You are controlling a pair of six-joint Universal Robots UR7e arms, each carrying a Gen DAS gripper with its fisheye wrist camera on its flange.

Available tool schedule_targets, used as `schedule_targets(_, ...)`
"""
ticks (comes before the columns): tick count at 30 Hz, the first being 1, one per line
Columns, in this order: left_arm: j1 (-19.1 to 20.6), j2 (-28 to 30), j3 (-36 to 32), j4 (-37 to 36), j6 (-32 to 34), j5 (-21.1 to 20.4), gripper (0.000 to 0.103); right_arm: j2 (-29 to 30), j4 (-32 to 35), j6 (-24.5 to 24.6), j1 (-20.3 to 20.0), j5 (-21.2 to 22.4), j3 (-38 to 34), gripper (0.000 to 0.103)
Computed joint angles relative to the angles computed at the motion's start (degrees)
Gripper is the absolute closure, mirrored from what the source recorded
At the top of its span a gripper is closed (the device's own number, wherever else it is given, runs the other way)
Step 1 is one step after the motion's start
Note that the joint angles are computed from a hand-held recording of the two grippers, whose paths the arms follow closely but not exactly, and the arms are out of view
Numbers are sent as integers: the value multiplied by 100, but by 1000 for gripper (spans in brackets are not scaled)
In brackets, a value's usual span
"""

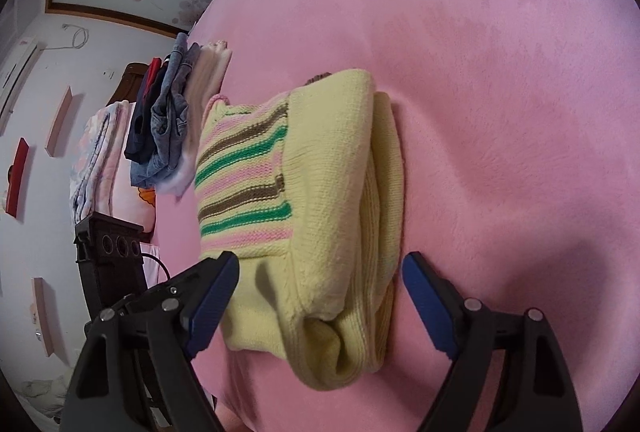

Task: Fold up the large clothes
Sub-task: 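Grasp the folded cardigan between both tools and lift it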

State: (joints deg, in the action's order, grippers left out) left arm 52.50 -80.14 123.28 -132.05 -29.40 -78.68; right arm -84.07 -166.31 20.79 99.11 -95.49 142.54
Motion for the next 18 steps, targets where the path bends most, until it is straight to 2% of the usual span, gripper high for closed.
schedule_targets(6, 39, 127, 11, -61, 121, -37, 17, 120, -252, -242, -334, 375, 106, 28)
schedule_targets(15, -21, 217, 84, -189, 65, -44, 18, 233, -464, -510, -488, 638, 158, 35)
schedule_targets(16, -35, 227, 95, -214, 74, -34, 19, 242, -482, -519, -485, 640, 162, 36)
schedule_targets(18, -37, 249, 98, -260, 119, -84, 30, 248, -525, -542, -478, 652, 179, 41)
